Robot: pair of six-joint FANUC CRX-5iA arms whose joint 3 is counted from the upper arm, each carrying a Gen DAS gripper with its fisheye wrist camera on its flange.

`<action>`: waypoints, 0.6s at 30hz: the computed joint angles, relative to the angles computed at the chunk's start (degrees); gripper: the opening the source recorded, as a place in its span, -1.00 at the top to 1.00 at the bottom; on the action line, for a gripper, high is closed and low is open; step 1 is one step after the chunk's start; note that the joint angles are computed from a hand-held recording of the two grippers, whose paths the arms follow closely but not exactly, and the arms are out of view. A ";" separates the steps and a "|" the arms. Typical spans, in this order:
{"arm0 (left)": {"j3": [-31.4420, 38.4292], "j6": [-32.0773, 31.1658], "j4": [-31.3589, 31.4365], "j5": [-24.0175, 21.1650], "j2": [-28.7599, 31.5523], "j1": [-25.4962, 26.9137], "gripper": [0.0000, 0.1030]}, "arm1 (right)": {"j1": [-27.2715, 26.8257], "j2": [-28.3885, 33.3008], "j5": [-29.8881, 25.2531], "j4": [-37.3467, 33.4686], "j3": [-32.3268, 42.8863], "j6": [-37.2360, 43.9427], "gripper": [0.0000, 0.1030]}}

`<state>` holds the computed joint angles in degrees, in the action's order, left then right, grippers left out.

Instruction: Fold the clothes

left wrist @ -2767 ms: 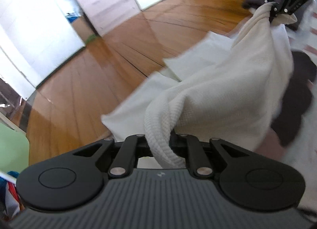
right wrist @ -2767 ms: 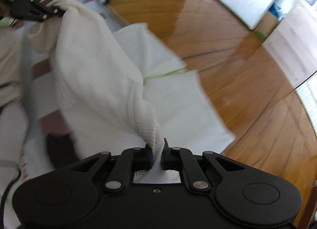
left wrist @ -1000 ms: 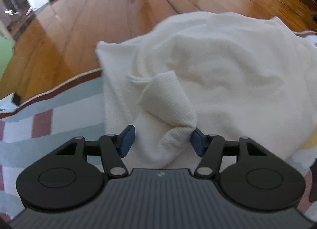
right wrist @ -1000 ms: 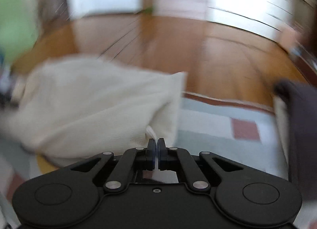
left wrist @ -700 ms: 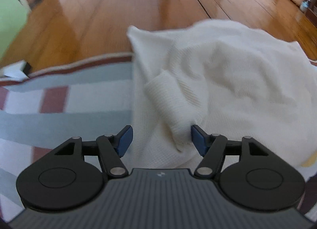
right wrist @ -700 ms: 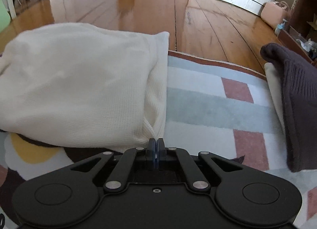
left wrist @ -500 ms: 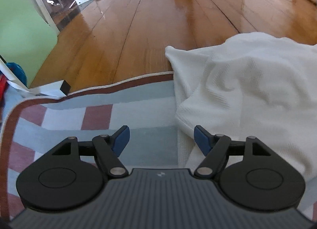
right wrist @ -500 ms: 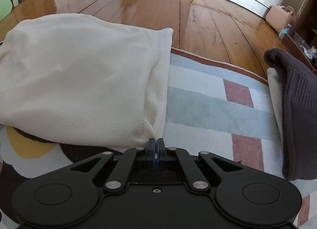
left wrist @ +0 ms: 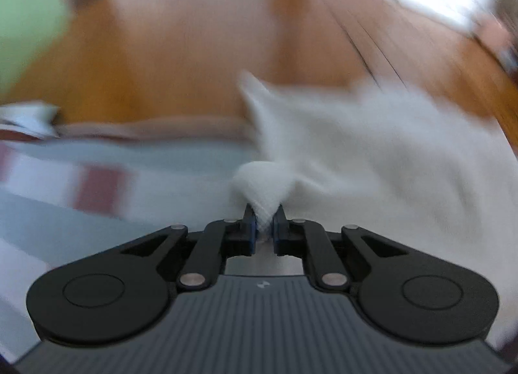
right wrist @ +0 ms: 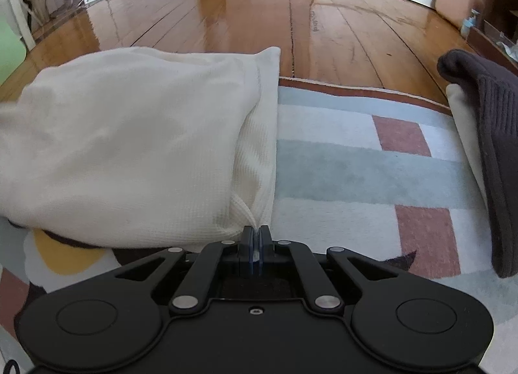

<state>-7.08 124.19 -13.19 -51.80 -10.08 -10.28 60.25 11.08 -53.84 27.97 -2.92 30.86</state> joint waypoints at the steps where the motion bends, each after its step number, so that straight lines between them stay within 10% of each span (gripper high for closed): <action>1: -1.77 4.69 1.28 2.65 -1.70 1.30 0.82 | -0.05 0.21 -0.33 -0.42 0.46 1.00 0.94; 3: 0.36 7.46 1.32 -1.04 0.05 1.21 0.70 | -1.01 0.79 -1.80 -4.30 3.04 4.77 0.94; 5: 9.62 9.86 -7.48 -14.88 7.09 -3.89 0.19 | -2.06 1.46 -3.50 -8.05 5.71 8.38 0.90; 8: 18.08 9.88 -9.84 -26.07 13.30 -4.67 0.14 | -3.99 1.28 -2.71 -11.42 8.69 11.08 0.78; 12: 13.97 11.74 -5.71 -16.41 10.01 -0.62 -0.18 | -8.18 -0.18 7.72 -15.14 10.77 11.00 0.35; 18: 3.70 4.08 4.70 -4.85 7.52 4.91 -0.17 | -15.65 15.91 -3.87 -28.78 36.30 25.05 0.26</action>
<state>-3.38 128.27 -8.49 -56.65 -2.56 -5.37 44.60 27.00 -57.70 -0.81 33.38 55.90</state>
